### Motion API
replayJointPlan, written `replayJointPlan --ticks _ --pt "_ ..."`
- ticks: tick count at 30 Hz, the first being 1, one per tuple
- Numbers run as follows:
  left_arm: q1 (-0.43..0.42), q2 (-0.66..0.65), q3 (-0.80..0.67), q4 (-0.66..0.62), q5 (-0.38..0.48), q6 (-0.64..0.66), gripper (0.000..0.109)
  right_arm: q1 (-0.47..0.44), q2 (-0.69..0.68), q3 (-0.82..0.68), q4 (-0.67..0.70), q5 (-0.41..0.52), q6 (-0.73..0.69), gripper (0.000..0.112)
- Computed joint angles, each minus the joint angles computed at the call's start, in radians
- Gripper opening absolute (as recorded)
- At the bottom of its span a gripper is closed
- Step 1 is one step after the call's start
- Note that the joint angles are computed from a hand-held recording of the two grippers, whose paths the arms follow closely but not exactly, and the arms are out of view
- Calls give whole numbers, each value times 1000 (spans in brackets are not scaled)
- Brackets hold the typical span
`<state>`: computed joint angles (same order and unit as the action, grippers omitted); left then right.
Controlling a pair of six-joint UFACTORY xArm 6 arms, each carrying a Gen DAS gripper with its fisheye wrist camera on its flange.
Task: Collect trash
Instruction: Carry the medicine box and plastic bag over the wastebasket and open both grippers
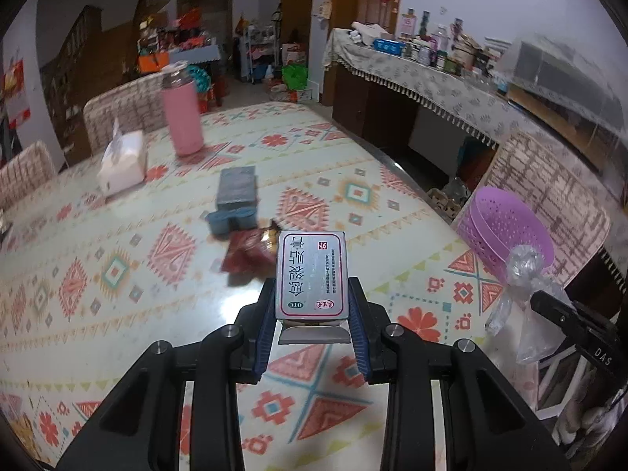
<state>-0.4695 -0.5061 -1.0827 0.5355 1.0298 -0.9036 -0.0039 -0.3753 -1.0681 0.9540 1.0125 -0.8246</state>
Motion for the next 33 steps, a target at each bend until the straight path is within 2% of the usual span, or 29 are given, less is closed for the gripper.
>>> replayJointPlan --ticks 10,19,27,33 --pt "-80 190 -152 106 74 -9 33 -81 88 -58 24 37 -17 20" --pt "-98 314 -257 95 80 28 33 -131 146 -109 37 56 -22 20" --pt "-82 454 -409 -5 41 116 33 -178 209 -179 41 53 -31 20" --pt "-74 645 -639 -123 12 229 33 -211 274 -257 32 23 -20 20"
